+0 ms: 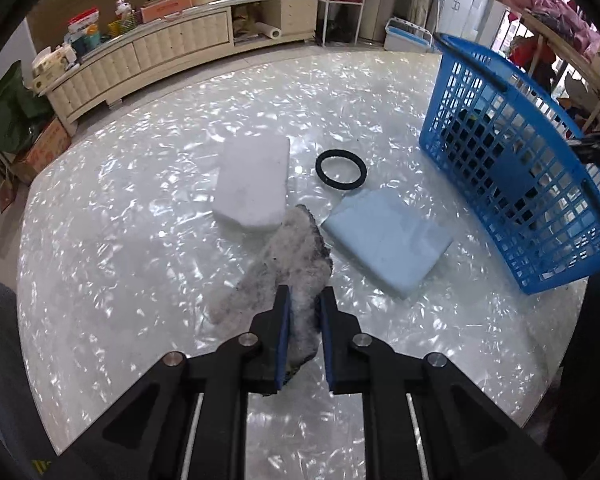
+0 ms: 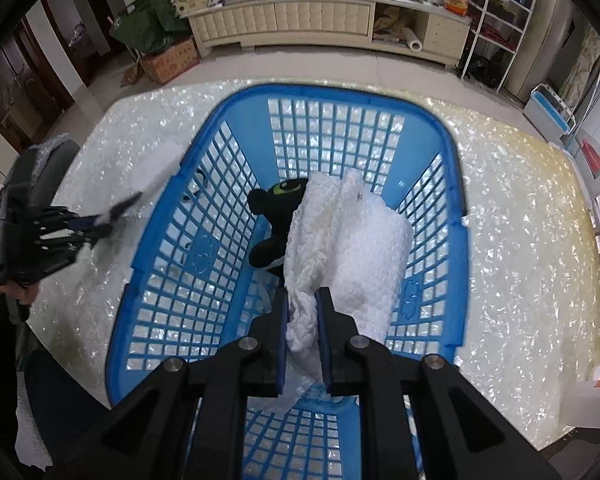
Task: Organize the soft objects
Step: 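Open the right gripper to release the waffle cloth while the left gripper lifts the grey speckled pad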
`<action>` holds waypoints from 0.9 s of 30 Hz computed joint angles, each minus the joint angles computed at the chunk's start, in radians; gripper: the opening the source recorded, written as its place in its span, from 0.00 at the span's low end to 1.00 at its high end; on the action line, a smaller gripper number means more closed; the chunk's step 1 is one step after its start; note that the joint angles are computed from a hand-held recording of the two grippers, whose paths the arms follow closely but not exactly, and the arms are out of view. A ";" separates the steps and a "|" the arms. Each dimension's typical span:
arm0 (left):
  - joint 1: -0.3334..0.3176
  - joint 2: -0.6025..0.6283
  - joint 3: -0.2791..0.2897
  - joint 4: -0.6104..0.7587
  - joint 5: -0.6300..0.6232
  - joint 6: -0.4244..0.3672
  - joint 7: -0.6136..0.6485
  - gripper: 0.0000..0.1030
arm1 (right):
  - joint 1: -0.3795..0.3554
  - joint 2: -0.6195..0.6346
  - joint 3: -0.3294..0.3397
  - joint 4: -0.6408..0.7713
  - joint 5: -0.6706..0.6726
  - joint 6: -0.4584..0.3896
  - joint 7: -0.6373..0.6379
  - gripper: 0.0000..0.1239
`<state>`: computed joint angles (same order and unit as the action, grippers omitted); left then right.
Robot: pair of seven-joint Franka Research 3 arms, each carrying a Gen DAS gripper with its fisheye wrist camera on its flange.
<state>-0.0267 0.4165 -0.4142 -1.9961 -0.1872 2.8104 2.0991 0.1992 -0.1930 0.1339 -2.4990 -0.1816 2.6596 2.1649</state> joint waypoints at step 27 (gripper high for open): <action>-0.050 -0.369 0.024 -0.228 -0.546 -0.014 0.304 0.13 | 0.065 0.005 -0.008 0.007 0.060 -0.014 -0.068 0.54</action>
